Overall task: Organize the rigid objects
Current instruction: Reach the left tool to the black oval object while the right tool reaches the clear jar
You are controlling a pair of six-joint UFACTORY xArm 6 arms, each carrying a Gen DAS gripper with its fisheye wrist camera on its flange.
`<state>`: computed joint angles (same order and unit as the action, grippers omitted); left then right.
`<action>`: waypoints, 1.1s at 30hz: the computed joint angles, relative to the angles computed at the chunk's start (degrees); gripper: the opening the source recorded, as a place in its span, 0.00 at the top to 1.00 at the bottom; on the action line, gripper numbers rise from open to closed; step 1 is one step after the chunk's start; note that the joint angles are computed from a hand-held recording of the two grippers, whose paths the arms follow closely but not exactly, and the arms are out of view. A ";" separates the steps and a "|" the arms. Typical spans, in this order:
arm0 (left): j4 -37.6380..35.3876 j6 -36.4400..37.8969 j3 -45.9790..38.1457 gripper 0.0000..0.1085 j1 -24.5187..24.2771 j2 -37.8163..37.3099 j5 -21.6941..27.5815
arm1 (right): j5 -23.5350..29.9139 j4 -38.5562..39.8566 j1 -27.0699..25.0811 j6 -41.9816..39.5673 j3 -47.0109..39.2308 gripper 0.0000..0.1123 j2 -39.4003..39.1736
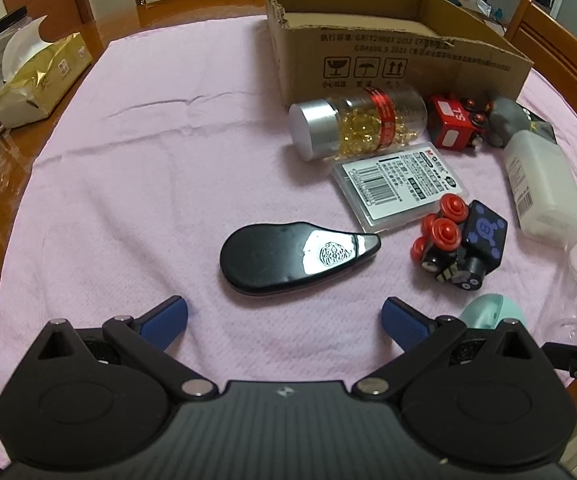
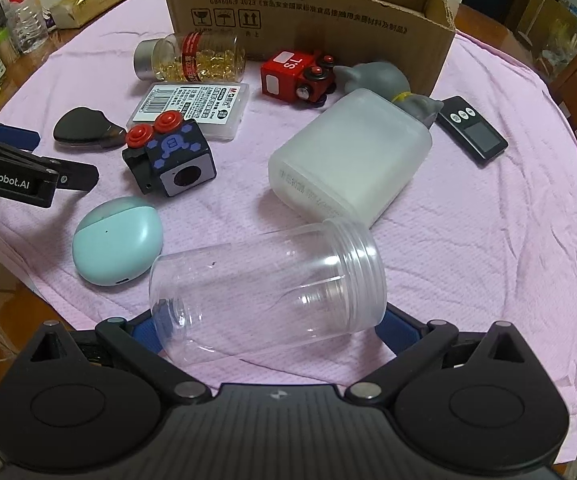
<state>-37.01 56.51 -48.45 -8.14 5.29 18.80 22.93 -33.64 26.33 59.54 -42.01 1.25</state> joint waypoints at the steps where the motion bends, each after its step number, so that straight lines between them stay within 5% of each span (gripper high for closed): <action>1: -0.15 -0.12 0.14 0.05 -0.09 -0.03 -0.33 | -0.39 -0.93 -0.04 0.56 0.26 0.08 -0.12; 6: -2.64 -0.44 0.53 0.05 -1.31 0.47 -3.34 | -2.42 -1.15 -0.75 -2.20 0.98 0.08 -0.22; 13: 6.62 -15.52 -0.47 0.05 -3.49 2.15 -6.47 | -3.68 -0.80 -1.28 -4.54 1.19 0.08 -0.05; 17: 5.82 -15.97 -0.94 0.05 -4.37 3.26 -8.72 | -4.62 -1.33 -1.64 -5.17 1.39 0.08 0.08; 33: 10.15 -19.53 -2.37 0.06 -3.43 3.77 -5.89 | -3.69 2.01 -1.30 -8.96 1.17 0.08 -0.54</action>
<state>-26.86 36.98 -50.82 -11.58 9.05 12.91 19.24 -31.63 25.03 50.58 -40.84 0.72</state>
